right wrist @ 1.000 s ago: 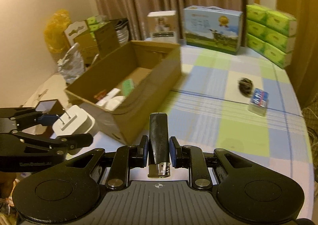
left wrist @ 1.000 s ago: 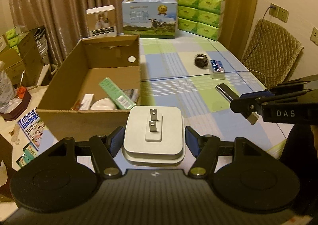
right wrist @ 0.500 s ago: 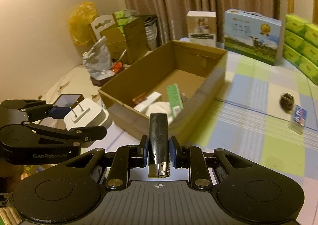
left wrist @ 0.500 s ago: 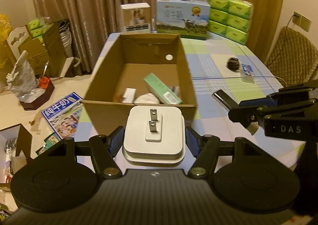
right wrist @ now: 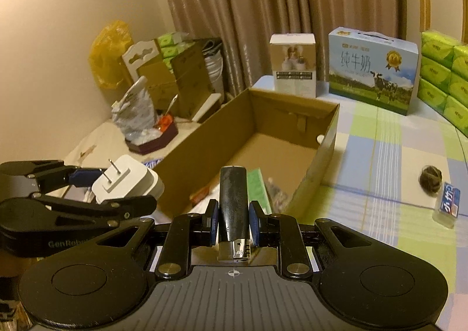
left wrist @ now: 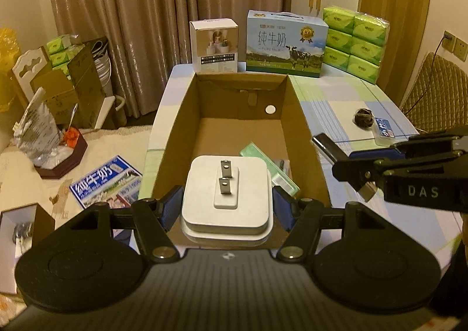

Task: Organize objects
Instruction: 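Carry the plug charger and lighter over the cardboard box with both tools, then open the left tool to drop the charger while the right tool releases the lighter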

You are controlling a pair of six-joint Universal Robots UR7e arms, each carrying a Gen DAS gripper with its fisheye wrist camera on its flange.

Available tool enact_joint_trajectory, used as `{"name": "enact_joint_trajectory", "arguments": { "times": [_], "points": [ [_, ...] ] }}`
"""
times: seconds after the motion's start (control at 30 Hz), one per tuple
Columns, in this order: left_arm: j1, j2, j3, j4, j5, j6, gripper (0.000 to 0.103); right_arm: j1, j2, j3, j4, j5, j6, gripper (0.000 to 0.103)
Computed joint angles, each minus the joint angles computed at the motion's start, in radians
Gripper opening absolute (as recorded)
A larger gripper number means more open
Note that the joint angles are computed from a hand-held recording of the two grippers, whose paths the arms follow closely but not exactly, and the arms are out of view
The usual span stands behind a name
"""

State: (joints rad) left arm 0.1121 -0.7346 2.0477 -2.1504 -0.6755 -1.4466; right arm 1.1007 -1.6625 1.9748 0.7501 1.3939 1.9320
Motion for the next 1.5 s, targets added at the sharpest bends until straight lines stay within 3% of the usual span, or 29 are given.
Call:
{"name": "enact_joint_trajectory", "arguments": {
  "times": [0.33,0.87,0.93,1.4,1.43,1.47,1.5],
  "points": [
    [0.108,0.016,-0.021,-0.136,0.049,0.205,0.061,0.101,0.112,-0.084,-0.058,0.054,0.117,0.019],
    [0.249,0.063,-0.045,-0.351,0.073,0.440,0.061,0.137,0.251,-0.211,-0.079,0.084,0.242,0.019],
    [0.265,0.075,-0.044,-0.402,0.072,0.469,0.074,0.133,0.260,-0.217,-0.076,0.086,0.244,0.019],
    [0.245,0.054,-0.005,-0.374,0.089,0.381,0.074,0.124,0.298,-0.234,-0.062,0.065,0.256,0.019],
    [0.242,0.052,-0.001,-0.373,0.090,0.375,0.075,0.121,0.301,-0.237,-0.061,0.056,0.269,0.027],
    [0.239,0.048,0.002,-0.367,0.092,0.363,0.075,0.114,0.302,-0.242,-0.055,0.043,0.285,0.046],
    [0.235,0.046,0.005,-0.362,0.093,0.352,0.075,0.102,0.302,-0.246,-0.042,0.020,0.292,0.054]
  ]
}}
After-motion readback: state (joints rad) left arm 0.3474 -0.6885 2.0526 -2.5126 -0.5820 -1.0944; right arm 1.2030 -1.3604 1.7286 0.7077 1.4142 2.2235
